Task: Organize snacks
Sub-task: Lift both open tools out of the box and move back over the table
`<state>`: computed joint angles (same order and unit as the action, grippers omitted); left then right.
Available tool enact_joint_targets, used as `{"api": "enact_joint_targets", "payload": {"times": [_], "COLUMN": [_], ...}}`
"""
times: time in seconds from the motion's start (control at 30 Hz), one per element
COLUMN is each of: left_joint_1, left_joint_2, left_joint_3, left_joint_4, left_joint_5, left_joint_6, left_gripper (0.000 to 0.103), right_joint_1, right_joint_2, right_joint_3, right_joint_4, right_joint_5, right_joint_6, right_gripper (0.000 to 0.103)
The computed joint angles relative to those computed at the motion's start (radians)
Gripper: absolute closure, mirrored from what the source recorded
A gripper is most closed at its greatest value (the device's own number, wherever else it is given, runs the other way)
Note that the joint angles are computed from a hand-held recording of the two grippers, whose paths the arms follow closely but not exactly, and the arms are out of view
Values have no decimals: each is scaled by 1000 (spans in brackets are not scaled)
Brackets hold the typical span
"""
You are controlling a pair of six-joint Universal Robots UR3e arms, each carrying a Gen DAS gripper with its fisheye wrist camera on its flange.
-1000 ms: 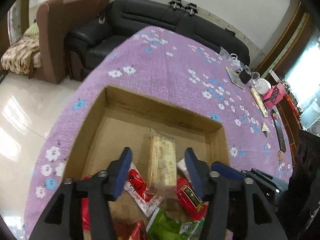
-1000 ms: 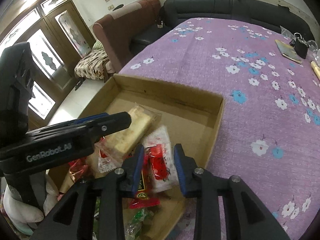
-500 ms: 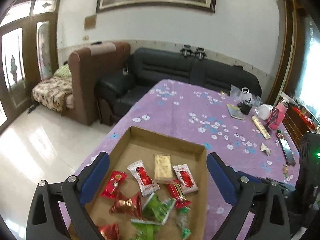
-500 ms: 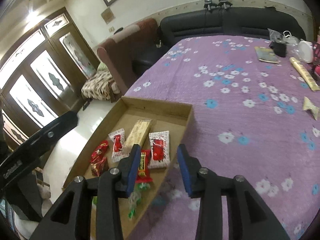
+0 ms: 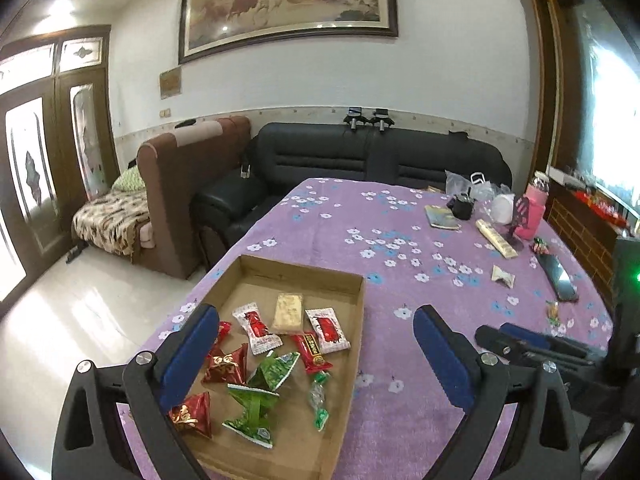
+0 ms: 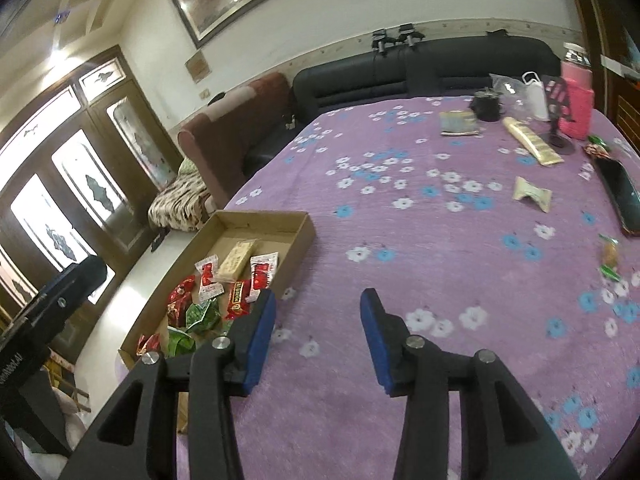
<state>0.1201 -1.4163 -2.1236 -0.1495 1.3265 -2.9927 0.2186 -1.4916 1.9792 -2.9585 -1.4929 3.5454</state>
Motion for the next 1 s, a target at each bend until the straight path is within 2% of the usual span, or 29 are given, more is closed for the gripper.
{"api": "enact_joint_targets", "payload": {"times": [0.1, 0.43, 1.0], "left_joint_1": [-52, -149, -237], "left_joint_2": [-1, -15, -140], "left_joint_3": [-5, 7, 70], "left_joint_4": [16, 2, -11], "left_joint_5": [53, 122, 202], "left_joint_6": [8, 20, 32], "left_gripper": [4, 4, 4], "right_joint_1": [-18, -95, -225], "right_joint_2": [-44, -170, -235], "right_joint_3": [51, 181, 286], "right_joint_4": [-15, -34, -45], "right_joint_5": [-1, 33, 94], "right_joint_6": [0, -10, -40], "right_gripper": [59, 58, 58]}}
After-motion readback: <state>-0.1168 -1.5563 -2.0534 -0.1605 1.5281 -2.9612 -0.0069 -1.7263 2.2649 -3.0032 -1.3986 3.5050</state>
